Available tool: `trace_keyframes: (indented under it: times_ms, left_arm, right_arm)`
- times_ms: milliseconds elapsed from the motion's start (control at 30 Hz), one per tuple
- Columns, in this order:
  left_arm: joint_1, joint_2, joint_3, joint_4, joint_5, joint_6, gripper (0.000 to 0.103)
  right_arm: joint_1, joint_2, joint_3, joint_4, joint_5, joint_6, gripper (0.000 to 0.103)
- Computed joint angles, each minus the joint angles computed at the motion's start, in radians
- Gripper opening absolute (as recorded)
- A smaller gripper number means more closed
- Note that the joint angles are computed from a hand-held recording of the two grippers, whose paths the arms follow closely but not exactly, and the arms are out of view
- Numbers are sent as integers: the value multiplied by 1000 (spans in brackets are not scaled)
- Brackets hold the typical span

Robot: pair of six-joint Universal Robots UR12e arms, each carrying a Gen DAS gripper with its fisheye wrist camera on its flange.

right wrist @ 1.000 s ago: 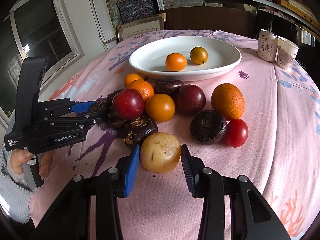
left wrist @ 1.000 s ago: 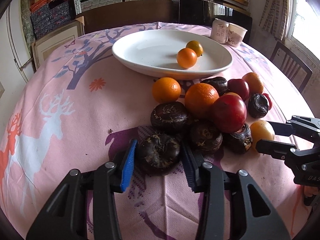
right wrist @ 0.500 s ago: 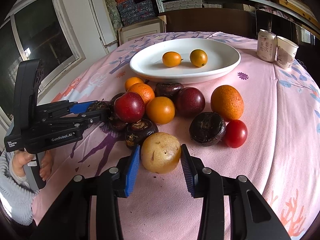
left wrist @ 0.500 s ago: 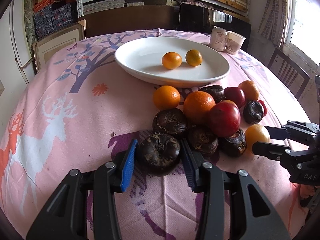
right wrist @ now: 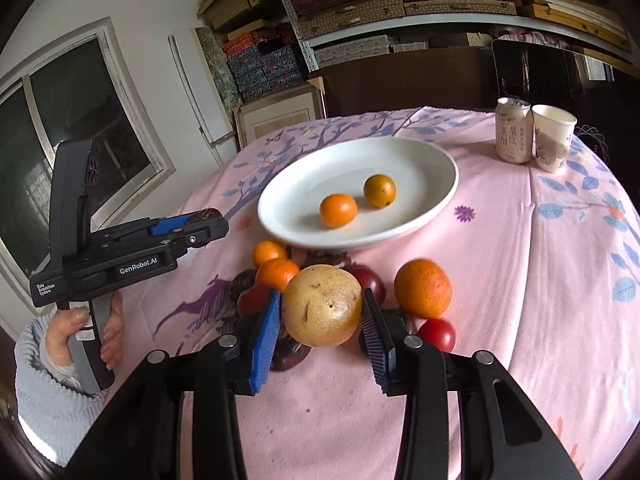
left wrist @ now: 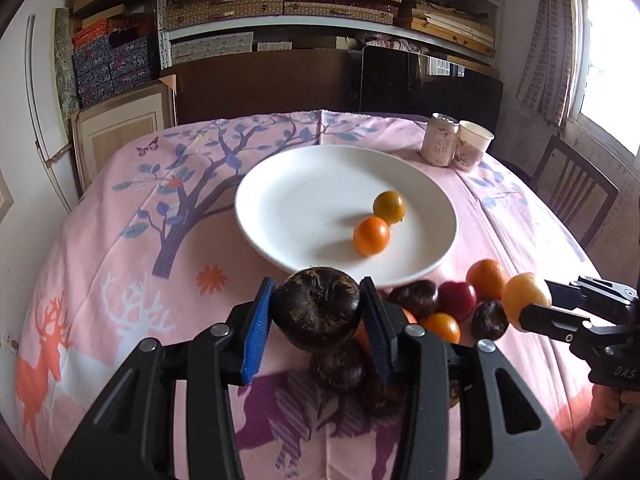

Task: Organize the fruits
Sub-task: 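Place both held fruits on the white plate and open both tools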

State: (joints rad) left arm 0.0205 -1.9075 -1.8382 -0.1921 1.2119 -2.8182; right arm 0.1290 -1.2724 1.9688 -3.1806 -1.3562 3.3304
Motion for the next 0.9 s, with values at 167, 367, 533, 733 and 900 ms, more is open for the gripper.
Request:
trace_keyframes:
  times_ms: [167,367,533,733,900]
  left_arm:
    - [-29,-55,89,-37,3,-46,42]
    - [-53,-125,170,-91,19,-78,42]
    - [-51,-136,166,-77,44,-53,62]
    - [-32,-102,118,-42,23,-49,72]
    - [-24,-70,56,10,43,-31,81]
  right_arm:
    - [-9,48,-88,48,-30,31,41]
    - [-11,129,-184,95,-33,72,42]
    - [-26,133,-170,32,-36,102,57]
    - [-43,106,-124,-11,-31,139,60]
    - [-51,77,-63,-74,-42,173,64]
